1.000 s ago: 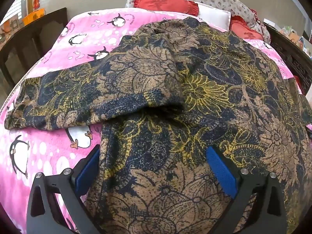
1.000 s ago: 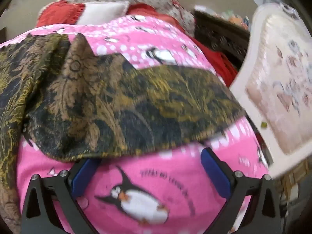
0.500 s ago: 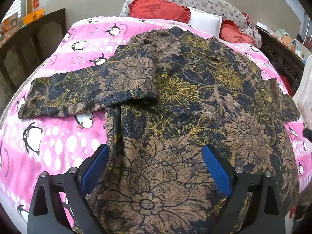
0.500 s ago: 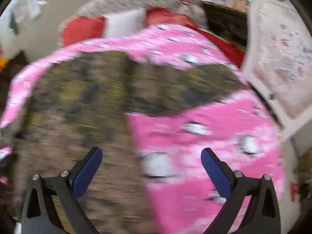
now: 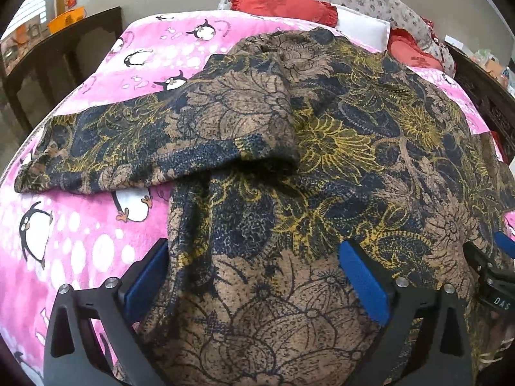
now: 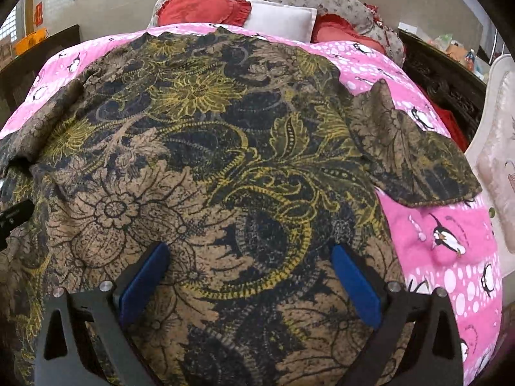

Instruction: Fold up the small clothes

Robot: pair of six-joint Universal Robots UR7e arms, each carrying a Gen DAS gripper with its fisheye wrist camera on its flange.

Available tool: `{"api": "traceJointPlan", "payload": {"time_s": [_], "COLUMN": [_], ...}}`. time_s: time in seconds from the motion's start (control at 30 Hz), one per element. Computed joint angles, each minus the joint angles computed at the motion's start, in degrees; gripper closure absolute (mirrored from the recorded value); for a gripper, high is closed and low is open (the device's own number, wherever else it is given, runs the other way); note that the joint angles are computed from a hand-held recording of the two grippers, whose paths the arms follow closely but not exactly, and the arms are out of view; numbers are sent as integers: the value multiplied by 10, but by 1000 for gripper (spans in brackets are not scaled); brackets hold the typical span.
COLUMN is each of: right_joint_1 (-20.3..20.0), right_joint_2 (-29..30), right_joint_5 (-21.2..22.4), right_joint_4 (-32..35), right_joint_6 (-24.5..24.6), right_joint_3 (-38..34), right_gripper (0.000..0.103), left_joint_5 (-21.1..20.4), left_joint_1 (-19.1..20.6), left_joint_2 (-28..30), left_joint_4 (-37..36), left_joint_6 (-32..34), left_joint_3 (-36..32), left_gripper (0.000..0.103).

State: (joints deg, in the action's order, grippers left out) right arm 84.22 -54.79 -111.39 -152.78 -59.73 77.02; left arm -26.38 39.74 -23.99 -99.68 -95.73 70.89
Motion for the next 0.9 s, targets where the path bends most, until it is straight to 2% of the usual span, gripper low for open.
{"api": "traceJointPlan", "payload": {"time_s": [0.17, 0.4, 0.53, 0.6, 0.7, 0.83, 0.9], "right_joint_1": [-1, -1, -4, -9, -19, -24, -23], "right_joint_2": [-8, -15, -49, -74, -110, -149, -160], "right_joint_5": [0, 6, -20, -21, -7, 38, 57], "right_joint_4": [-27, -7, 17, 46, 79, 81, 67], "right_joint_6": [-8, 8, 22, 23, 31, 41, 37], "right_joint_3": [19, 16, 42, 57, 69, 76, 78], "right_gripper": [0, 0, 0, 0, 0, 0, 0], "left_joint_5": [-3, 8, -21, -40, -44, -43, -39], "left_joint_1": [10, 7, -3, -15, -34, -55, -62], "left_joint_2": [-7, -6, -8, -2, 17, 27, 36], "left_joint_4": [-12, 0, 41, 57, 99, 96, 121], "left_joint_6": [24, 14, -13, -16, -11, 6, 3], "left_joint_3": [-5, -3, -19, -35, -74, -96, -118], "left_gripper": [15, 15, 22, 22, 22, 22, 22]}}
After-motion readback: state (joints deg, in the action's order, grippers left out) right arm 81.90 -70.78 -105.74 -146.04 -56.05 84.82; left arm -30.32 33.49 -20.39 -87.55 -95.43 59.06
